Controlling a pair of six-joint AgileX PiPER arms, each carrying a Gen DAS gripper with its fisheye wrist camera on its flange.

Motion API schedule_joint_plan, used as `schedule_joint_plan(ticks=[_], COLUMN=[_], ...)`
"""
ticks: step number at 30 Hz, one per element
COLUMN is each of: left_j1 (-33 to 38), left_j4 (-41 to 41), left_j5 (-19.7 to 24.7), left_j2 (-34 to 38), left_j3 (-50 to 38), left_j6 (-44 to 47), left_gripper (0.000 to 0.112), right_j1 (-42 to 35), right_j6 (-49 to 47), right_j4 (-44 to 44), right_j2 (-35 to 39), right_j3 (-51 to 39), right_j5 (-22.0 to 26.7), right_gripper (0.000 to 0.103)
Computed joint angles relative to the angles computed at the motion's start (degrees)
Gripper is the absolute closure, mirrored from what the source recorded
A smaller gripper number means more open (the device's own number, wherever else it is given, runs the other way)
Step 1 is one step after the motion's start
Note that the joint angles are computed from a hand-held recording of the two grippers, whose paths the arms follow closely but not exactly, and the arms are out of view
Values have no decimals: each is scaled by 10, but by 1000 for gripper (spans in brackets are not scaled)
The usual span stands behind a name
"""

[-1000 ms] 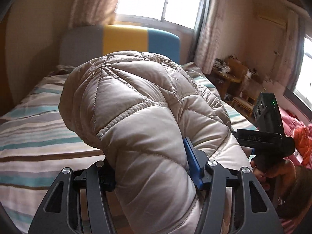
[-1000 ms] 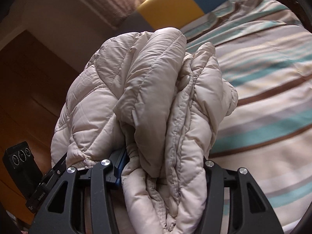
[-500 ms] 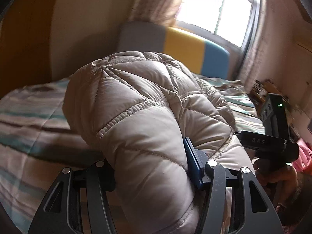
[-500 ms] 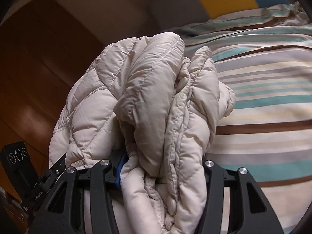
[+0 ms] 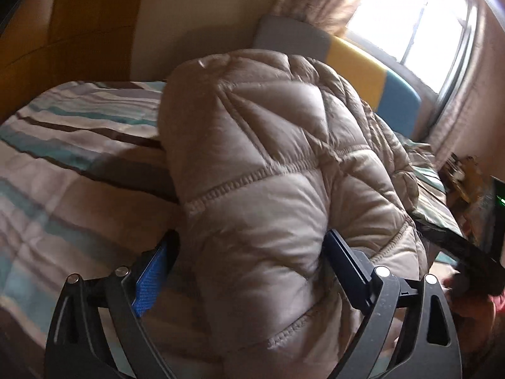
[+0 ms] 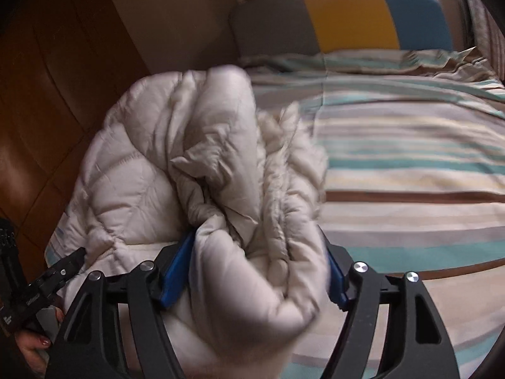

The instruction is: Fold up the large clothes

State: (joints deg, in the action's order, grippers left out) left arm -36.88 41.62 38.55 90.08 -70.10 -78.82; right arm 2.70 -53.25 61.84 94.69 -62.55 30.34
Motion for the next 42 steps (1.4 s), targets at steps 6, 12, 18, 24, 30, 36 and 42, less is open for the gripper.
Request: schedule_joint_plan(ticks=[6, 12, 18, 24, 30, 36, 42], left_j1=[-8, 26, 60, 62, 73, 68, 56], left_j4=[30, -24, -85, -86, -87, -70, -42], left_j5=[134, 236, 239, 218, 186, 219, 229], left_j2=[36, 192, 292, 331, 348, 387, 387], left_j3=[-140, -395, -503, -517, -508, -561, -557], left_j6=[-11, 146, 220, 229, 221, 223, 206], left_gripper=[14, 14, 14, 12, 12, 12, 12], right_j1=[31, 111, 135, 117, 122, 127, 129], right_j6=[104, 300, 414, 369, 383, 400, 386], right_j4=[-84, -321, -442, -384, -399, -418, -415], right_j2=[20, 154, 274, 306, 324, 347, 321], right_j3=[-117, -348, -471, -454, -473, -494, -447], right_j5=[-4, 57, 98, 67, 60, 50, 18], right_gripper=[37, 57, 58, 57, 57, 57, 55])
